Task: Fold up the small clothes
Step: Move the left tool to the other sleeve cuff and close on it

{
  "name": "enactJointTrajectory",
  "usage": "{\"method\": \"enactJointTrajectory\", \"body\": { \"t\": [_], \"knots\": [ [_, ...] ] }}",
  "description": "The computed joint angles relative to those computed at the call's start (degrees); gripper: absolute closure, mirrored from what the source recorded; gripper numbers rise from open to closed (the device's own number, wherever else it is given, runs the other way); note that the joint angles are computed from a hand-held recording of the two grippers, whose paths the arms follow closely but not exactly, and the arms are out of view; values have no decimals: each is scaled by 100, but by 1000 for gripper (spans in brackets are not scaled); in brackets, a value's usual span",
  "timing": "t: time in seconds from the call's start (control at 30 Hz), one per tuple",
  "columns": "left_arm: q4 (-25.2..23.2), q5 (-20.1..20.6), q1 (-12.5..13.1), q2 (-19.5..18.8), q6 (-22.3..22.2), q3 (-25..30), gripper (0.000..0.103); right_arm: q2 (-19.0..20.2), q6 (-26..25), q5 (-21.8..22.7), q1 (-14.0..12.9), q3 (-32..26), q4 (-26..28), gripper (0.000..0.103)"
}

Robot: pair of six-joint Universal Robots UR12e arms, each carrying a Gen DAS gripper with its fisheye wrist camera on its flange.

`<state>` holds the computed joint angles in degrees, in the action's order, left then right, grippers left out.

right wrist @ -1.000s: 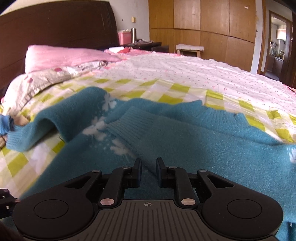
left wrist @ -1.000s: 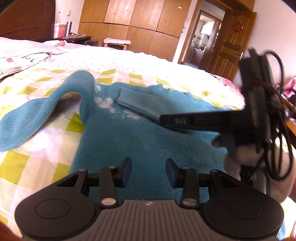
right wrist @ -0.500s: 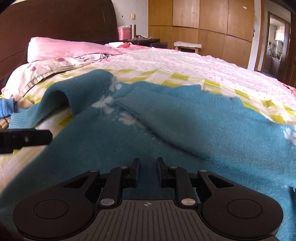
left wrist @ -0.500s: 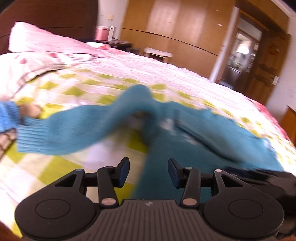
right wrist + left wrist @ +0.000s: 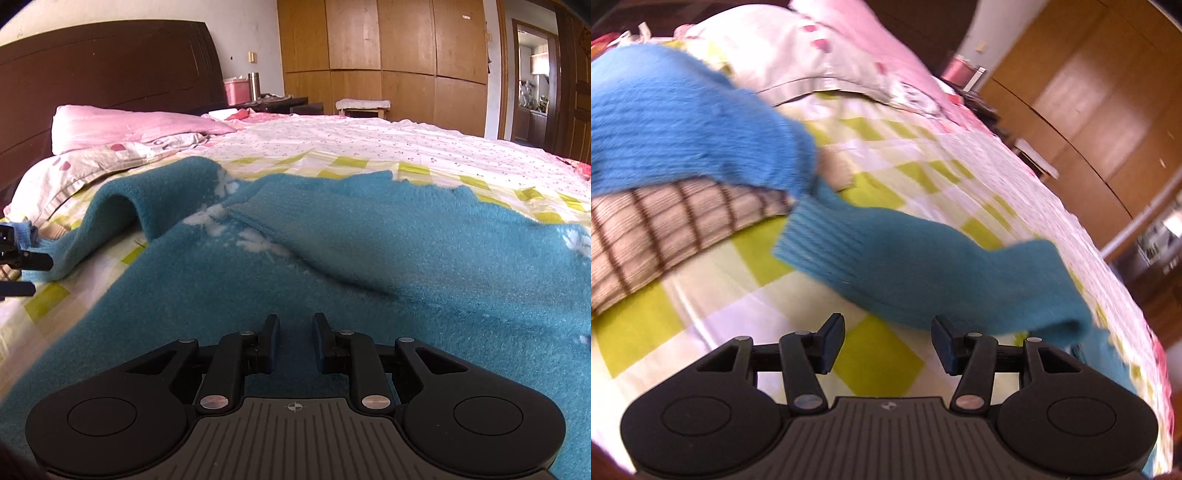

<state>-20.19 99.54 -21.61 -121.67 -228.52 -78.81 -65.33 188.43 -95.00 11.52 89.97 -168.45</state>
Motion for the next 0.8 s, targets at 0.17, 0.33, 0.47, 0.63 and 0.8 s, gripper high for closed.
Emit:
{"method": "enactJointTrajectory", "body": {
  "t": [0.17,0.33,0.47,0.63,0.8],
  "knots": [
    [160,176,-1,-60,-184,-17,46,-16,190,200,-61,70,-142,83],
    [313,352,-53,-191,-84,89,43,-24,319,328,-97,108,-225,83],
    [423,441,-69,-288,-54,181,43,-25,382,393,-118,121,-261,83],
    [632,289,-31,-320,-396,176,39,-23,426,435,-132,135,-293,83],
    [853,256,18,-416,-631,234,39,-23,408,412,-125,137,-290,83]
  ]
}}
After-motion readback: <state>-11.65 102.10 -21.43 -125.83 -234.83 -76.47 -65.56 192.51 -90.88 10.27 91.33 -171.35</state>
